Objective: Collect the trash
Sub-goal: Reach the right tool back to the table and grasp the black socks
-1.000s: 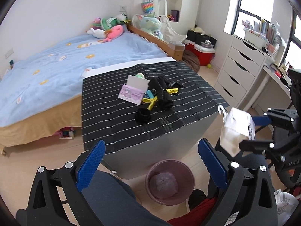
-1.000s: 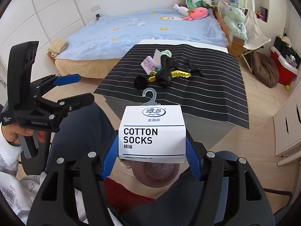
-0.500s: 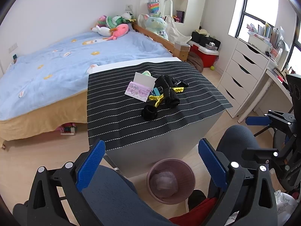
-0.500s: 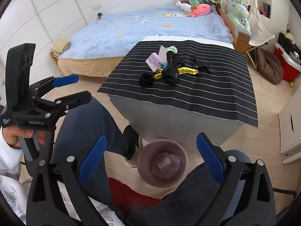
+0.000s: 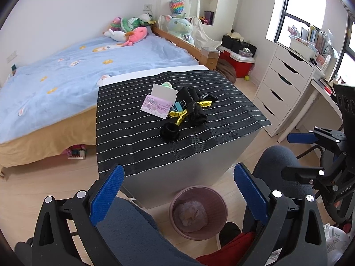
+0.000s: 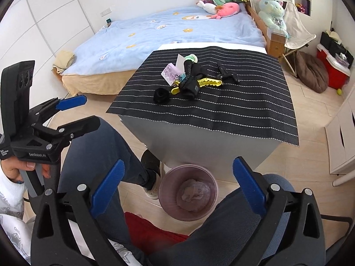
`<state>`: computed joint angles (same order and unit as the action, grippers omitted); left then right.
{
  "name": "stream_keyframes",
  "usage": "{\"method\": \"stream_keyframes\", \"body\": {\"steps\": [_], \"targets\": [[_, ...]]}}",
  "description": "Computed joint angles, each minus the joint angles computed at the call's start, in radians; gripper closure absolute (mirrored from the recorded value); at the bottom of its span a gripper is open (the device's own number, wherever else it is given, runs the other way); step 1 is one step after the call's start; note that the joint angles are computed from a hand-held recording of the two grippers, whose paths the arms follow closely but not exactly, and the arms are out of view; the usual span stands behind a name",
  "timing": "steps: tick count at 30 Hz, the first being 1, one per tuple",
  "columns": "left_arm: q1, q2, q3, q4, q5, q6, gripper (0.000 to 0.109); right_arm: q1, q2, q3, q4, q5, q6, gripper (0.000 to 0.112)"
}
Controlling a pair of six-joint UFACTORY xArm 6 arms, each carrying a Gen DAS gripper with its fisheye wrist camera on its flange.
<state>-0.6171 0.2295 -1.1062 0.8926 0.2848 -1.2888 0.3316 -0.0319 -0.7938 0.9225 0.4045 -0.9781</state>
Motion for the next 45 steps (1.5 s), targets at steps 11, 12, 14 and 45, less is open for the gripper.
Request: {"method": "stream_keyframes", "body": {"steps": [11,12,14,45], "targets": [[0.006,0.009,-0.011,0.019,-0.013,-0.028,0.013,0.015,0.158,-0.218,-0.046,-0.024,0.068,0.015],[0.008,0.007,-0.010,0.024,-0.014,-0.033,0.013,0.016,0.187,-0.250,-0.071,-0.025,0.101,0.015],[0.009,0.004,-0.007,0.033,-0.015,-0.042,0.013,0.013,0.238,-0.312,-0.104,0.001,0.147,0.015],[0.046,-0.006,0.025,0.069,-0.029,-0.109,0.013,0.015,0.680,-0.801,-0.351,0.208,0.508,0.081]]}}
